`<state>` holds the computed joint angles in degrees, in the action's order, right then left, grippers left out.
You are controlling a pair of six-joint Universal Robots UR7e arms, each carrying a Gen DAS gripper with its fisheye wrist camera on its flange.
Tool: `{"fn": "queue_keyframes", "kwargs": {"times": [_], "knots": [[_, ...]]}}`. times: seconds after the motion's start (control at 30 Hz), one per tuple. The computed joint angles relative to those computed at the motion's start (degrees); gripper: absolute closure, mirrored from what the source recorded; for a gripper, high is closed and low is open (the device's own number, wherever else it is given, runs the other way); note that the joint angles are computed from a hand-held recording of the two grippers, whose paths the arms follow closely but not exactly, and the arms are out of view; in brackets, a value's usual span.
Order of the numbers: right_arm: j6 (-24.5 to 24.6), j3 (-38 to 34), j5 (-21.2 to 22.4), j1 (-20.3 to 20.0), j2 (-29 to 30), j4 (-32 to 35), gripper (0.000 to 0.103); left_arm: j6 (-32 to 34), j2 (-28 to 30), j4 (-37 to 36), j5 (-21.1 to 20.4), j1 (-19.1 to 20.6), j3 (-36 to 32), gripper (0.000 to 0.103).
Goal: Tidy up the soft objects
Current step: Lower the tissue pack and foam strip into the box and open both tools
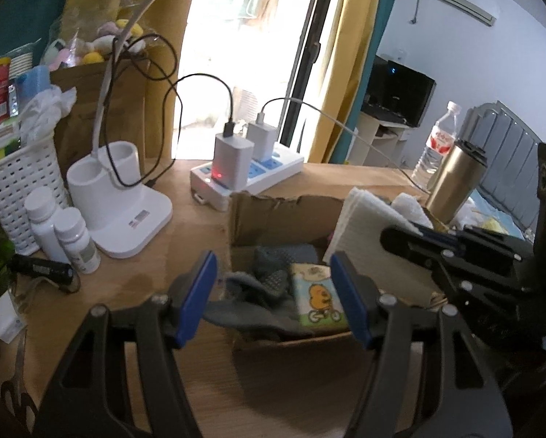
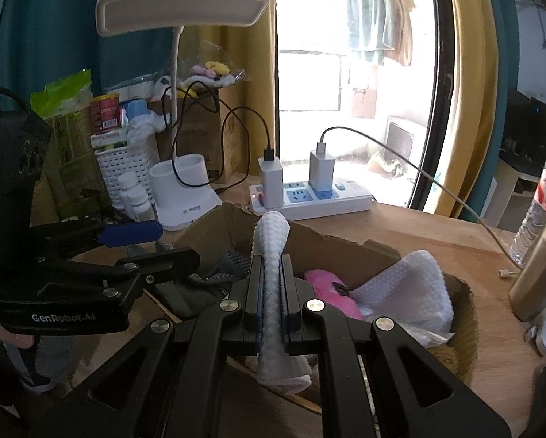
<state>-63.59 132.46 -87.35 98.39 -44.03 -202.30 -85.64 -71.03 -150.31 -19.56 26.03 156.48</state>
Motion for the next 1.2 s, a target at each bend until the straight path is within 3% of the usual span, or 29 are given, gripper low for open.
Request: {"fn": "queue_keyframes", "kwargs": {"times": [0.63, 0.97, 1.1, 1.2], "knots": [[1.9, -3.0, -8.0, 1.7, 6.5, 0.5, 0.095, -3.1, -1.9, -1.9, -0.5, 1.1, 3.6, 0.037], [4.0, -3.5, -9.2, 1.9, 6.4, 1.8, 0.091, -4.4, -2.4, 0.2, -0.9, 0.8, 3.7, 0.037], [4.8, -3.1, -8.4, 1.8, 5.6, 2.0, 0.064, -7.4, -4.0, 5.5, -1.1, -0.2, 3.2, 0.037], [4.7, -2.2, -7.4, 1.7, 4.8, 1.4, 0.057, -9.6, -4.9, 9.5, -1.3, -1.1, 2.7, 0.037]]}}
